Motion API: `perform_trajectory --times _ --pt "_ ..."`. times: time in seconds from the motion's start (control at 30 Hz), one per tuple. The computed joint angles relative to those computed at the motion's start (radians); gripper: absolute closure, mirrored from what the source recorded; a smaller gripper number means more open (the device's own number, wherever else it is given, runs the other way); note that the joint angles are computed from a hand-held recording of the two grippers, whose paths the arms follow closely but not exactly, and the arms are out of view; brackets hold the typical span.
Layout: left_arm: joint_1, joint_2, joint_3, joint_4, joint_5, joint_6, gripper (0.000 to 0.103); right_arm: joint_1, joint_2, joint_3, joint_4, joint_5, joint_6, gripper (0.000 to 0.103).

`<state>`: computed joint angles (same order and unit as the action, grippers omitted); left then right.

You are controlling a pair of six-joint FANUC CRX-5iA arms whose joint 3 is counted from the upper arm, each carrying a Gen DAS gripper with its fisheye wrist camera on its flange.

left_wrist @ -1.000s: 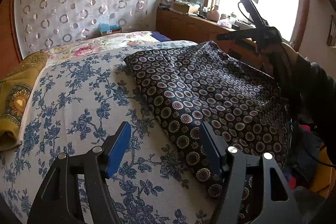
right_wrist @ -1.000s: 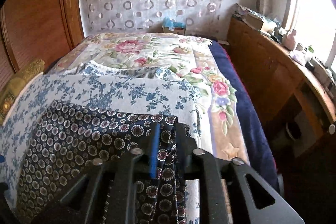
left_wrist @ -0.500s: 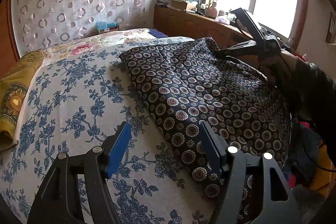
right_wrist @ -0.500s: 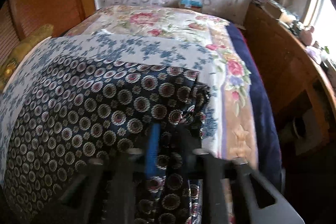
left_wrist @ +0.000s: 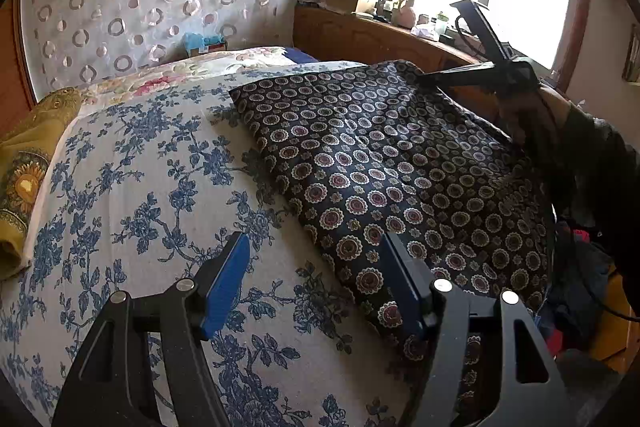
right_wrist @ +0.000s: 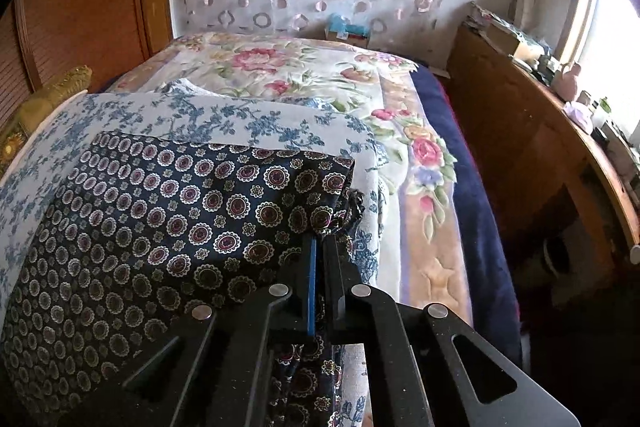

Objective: Fold small clothes

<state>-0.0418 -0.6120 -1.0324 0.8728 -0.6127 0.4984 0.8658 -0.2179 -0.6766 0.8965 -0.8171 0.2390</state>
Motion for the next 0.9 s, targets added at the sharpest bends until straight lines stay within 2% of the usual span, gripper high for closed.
perform_trajectory --times 0.07,0.13,0.23,0.27,0.3,0.57,0.63,0.77,0.9 --pt "0.001 0.001 0.001 -0.004 -0.006 0.001 0.035 0.012 -0.003 0.006 -0.009 -0.016 -0.011 0.100" --pt "0.003 -0.003 0.000 -0.009 -0.013 0.004 0.035 0.033 -0.001 0.008 0.007 -0.045 -0.038 0.094" --pt "0.014 -0.008 -0.003 -0.010 -0.041 -0.009 0.035 0.089 -0.040 -0.016 0.020 -0.085 -0.067 0.069" --pt "0.018 -0.011 -0.004 -0.016 -0.049 -0.010 0.035 0.119 -0.058 -0.029 0.022 -0.104 -0.082 0.056" --pt "0.025 -0.015 -0.004 -0.026 -0.062 -0.008 0.035 0.151 -0.070 -0.042 0.028 -0.130 -0.101 0.052" --pt "0.041 -0.036 -0.009 -0.058 -0.131 -0.011 0.035 0.416 -0.187 -0.147 0.030 -0.297 -0.275 0.051" --pt "0.039 -0.033 -0.009 -0.053 -0.143 -0.014 0.043 0.468 -0.200 -0.159 0.019 -0.326 -0.309 0.050" --pt "0.040 -0.024 -0.005 -0.059 -0.171 -0.009 0.053 0.522 -0.203 -0.166 0.010 -0.345 -0.348 0.050" --pt "0.051 -0.031 -0.007 -0.068 -0.208 -0.004 0.060 0.534 -0.203 -0.174 0.026 -0.318 -0.373 0.050"
